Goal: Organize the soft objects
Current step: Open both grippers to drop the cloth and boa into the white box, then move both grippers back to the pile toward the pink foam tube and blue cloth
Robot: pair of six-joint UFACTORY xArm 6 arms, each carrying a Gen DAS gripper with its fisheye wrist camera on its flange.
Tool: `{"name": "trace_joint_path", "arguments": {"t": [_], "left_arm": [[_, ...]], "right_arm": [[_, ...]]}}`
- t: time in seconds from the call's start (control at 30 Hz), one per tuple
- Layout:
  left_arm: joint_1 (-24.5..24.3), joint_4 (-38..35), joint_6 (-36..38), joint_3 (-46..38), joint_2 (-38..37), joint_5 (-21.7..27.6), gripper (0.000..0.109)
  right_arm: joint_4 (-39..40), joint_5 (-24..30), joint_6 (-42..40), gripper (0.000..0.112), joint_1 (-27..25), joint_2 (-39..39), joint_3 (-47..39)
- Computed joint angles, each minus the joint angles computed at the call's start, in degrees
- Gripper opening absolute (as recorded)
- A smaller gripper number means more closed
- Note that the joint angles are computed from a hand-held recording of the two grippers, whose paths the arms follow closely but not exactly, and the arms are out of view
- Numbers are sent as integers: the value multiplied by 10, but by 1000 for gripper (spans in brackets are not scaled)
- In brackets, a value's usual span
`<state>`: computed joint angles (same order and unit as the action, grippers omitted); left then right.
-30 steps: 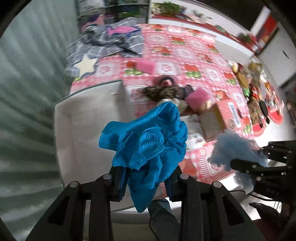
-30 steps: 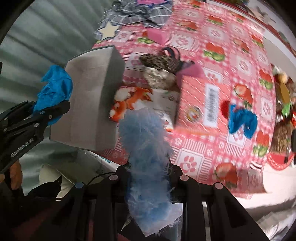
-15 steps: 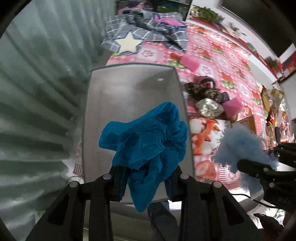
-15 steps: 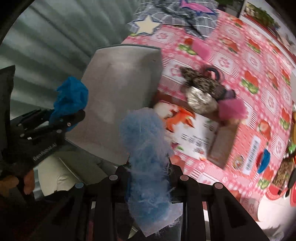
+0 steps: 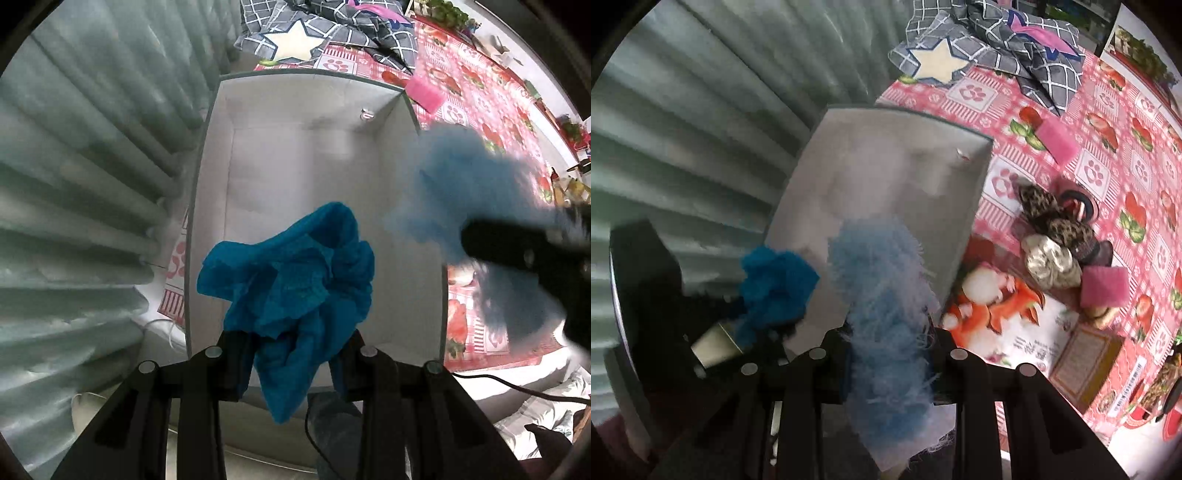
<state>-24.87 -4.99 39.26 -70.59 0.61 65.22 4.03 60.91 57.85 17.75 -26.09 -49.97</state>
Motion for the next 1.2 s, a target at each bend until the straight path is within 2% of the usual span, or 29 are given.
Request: {"name": "trace_joint_path", "arguments": {"t": [0.43,0.7,0.73,0.77,0.8,0.83,0.87,0.93,1.0,1.03,1.07,1.2], "left_arm": [[-4,7,-4,-2,5,13,37],[5,-13,8,-19,18,20,39],[7,-21,13,-19,16,21,45],[9,-29,16,-18,14,21,57],[10,-36,17,-15,11,20,63],[12,-45,18,-15,9,19,77],[14,-52,20,-14,6,17,84],[15,-61,23,-10,0,8,86],[14,-66,21,-10,-1,9,98],[15,-72,17,-14,2,18,103],[18,-81,14,-21,5,29,103],[17,-80,8,-28,8,38,103]], "right_arm": [[36,-26,-32,30,-15,38,-6],[50,-34,-57,30,-20,46,-7],[59,-39,-66,30,-20,46,-5],[66,-44,-75,34,-21,46,-3],[66,-43,-76,38,-20,48,-5],[60,-38,-72,51,-19,49,-7],[51,-35,-64,62,-18,48,-8],[44,-40,-58,66,-19,41,-4],[44,-38,-58,67,-22,39,-5],[40,-33,-56,75,-23,39,-7],[32,-26,-49,86,-23,37,-9],[23,-29,-28,88,-31,11,6]]}}
